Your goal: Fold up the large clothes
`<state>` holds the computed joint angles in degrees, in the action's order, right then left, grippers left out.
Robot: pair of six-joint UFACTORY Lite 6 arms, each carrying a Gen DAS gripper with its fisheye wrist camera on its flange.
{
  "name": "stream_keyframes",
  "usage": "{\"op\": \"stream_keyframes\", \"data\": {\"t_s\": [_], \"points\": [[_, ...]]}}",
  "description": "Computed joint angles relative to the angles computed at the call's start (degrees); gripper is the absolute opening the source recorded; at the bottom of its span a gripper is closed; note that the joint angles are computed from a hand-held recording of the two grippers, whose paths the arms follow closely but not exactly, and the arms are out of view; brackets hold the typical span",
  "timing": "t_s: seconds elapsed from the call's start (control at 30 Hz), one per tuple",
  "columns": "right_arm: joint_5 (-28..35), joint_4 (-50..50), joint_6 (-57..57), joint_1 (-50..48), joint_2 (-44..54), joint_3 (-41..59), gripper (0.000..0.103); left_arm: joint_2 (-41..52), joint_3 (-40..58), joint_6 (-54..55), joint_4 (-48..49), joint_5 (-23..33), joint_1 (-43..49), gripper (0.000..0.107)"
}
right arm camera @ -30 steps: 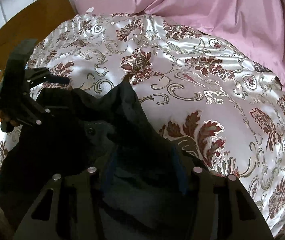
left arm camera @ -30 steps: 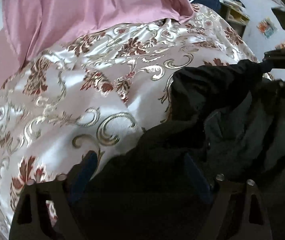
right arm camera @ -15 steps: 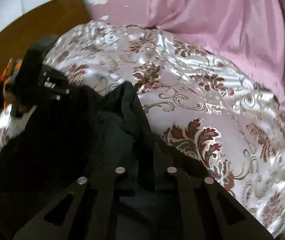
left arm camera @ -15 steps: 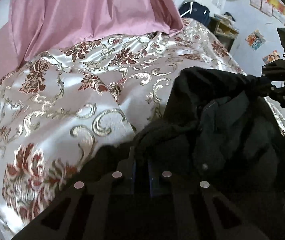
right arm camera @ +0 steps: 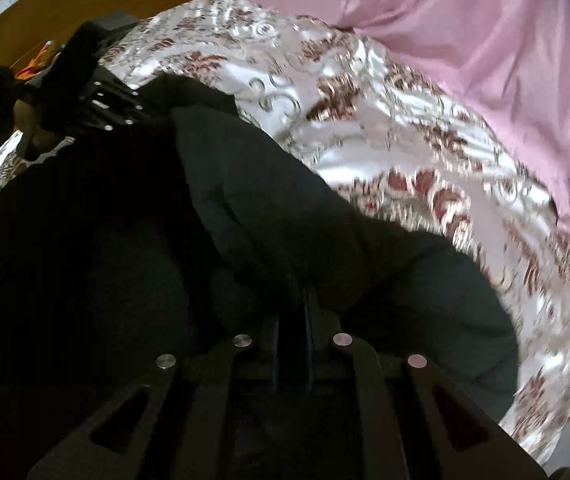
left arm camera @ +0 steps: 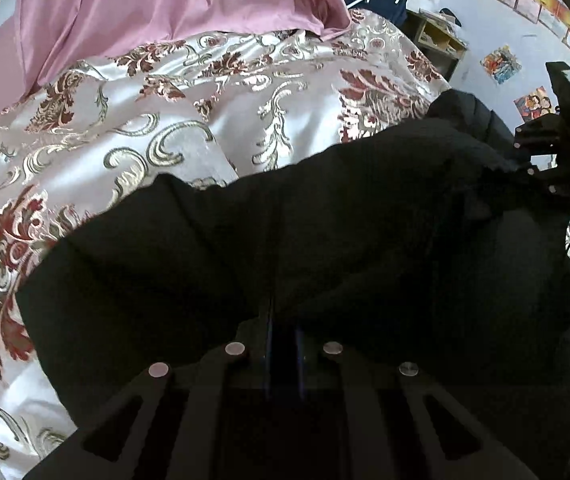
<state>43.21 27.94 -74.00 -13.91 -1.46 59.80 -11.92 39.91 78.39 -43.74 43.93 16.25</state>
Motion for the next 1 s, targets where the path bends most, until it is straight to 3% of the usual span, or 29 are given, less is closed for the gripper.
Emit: {"op": "stream_keyframes", "data": {"t_s": [0.07,0.23,0.37,0.47,0.63,0.7,0.83,1.0], "points": [[0.2,1.8,-0.6,-1.2,-1.2,-1.5,0.010,-0.8,-0.4,-0.5,0.5,-0.4,-0.1,0.008],[9.8,2.3,4.0,-4.3,-0.8,4.5,0.013,-1.4,1.7,-3.9,3.6,0.6,-0.6,0.008],[22.3,5.6,9.7,-7.0,4.7,18.2,0.013,-0.8,3.6,-6.2,5.7,1.4,-1.2,0.008],[26.1,8.6,17.6,-5.2,12.4,29.8,0.015,-0.6,4.1,-7.2,6.7,1.6,-1.5,0.008],[22.6,3.8,36.1,3.6,31.7,46.5,0.019,0.9,5.8,-10.4,8.2,3.2,-1.2,0.012],[21.0,0.8,39.6,6.8,36.8,48.6,0.019,1.9,7.5,-11.6,8.8,5.6,0.1,0.013],[15.3,1.1,35.9,9.3,32.8,38.0,0.019,1.9,10.6,-13.1,11.6,10.4,3.6,0.014],[15.0,1.4,29.5,9.9,26.6,29.0,0.019,3.0,16.4,-13.2,6.1,20.3,13.3,0.014]]}}
